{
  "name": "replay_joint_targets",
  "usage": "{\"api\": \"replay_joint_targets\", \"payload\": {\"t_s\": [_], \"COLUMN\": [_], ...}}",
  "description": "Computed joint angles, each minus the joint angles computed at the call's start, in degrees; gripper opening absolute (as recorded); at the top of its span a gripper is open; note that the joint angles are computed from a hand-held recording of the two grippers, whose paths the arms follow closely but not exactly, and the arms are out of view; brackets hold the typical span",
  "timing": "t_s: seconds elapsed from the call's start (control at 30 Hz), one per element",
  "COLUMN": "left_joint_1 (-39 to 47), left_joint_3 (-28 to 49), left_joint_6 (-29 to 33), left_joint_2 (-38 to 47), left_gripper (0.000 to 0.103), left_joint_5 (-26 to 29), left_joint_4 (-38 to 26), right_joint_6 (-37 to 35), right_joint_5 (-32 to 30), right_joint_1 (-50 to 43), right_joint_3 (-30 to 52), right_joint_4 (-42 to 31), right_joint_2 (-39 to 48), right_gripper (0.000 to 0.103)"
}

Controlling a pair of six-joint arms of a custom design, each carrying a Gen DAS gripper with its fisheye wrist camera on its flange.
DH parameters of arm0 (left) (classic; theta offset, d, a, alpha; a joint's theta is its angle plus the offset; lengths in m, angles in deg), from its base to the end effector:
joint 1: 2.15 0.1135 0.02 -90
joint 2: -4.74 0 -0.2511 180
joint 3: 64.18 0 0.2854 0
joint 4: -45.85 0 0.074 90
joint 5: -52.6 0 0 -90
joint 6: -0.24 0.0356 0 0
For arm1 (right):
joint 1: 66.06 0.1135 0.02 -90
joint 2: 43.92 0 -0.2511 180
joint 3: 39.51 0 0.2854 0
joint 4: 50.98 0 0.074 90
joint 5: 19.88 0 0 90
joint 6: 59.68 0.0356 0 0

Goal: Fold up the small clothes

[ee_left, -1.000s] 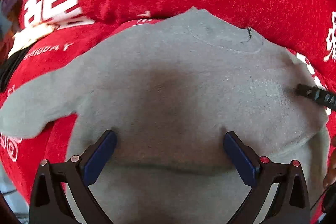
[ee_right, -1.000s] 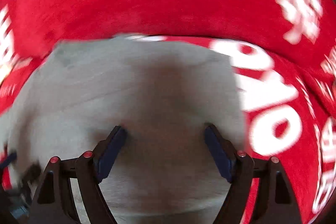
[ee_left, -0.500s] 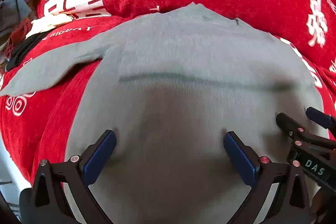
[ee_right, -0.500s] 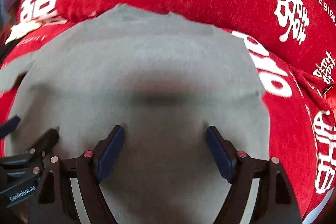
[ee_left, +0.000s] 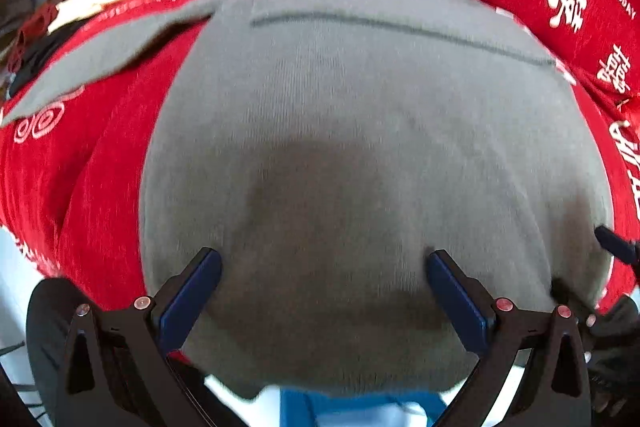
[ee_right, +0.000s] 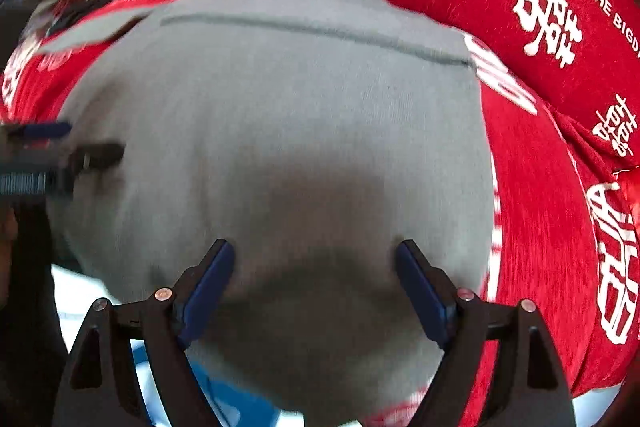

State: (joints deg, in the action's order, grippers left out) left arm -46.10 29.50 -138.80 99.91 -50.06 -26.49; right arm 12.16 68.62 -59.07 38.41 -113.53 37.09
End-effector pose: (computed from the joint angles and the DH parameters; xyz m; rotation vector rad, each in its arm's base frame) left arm 0.2633 -0.2430 0.2517 -0.1677 2.7829 -0.0743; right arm 0.3085 0.0388 0.2463 -0.5988 2.6491 -0.0217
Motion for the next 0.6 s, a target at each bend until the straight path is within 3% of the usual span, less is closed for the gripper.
{"api": "replay_joint_targets", "payload": {"t_s": [0.1,0.2,0.27,0.43,0.47,0.53,0.6], "left_joint_1": [0.80,0.74,1.03,0.59,0.12,-2.18,-2.23], "left_joint_3": [0.00,3.31,6.74,15.22,14.81,11.14,7.99], "left_joint_6": [0.12,0.75,2.23,6.34,5.98,6.05,5.05], "left_joint_2": [-1.81,-1.07,1.41,10.99,11.72,9.15,6.75], "left_gripper": [0.103,0.103,0.103,0.103,0.103,0.103,0.103], "left_joint_5": [2.83,-1.93,-2.49,1.26,2.21,-1.99,0.65], "left_joint_4": [0.51,0.30,0.40,-4.10,-4.93,-2.72,-2.98], "right_joint_6": [-2.25,0.49,3.17,6.04,5.23,0.97,-2.58], "right_joint_5": [2.38,-1.22,-3.50,-0.73,0.20,2.87,2.67], "right_joint_1": [1.07,-0.10,-0.55,3.90,4.75,5.68,4.76], "right_joint_3": [3.01,12.36,15.93,20.09,19.85,15.76,12.67], "right_joint_4": [-6.75,-15.38,-15.17,-12.25,-11.98,-8.92,-8.38], "right_joint_2": [1.44,8.04,10.28,15.41,15.85,13.13,10.35], "right_gripper": [0.086,0.086,0.086,0.086,0.086,0.086,0.086]}}
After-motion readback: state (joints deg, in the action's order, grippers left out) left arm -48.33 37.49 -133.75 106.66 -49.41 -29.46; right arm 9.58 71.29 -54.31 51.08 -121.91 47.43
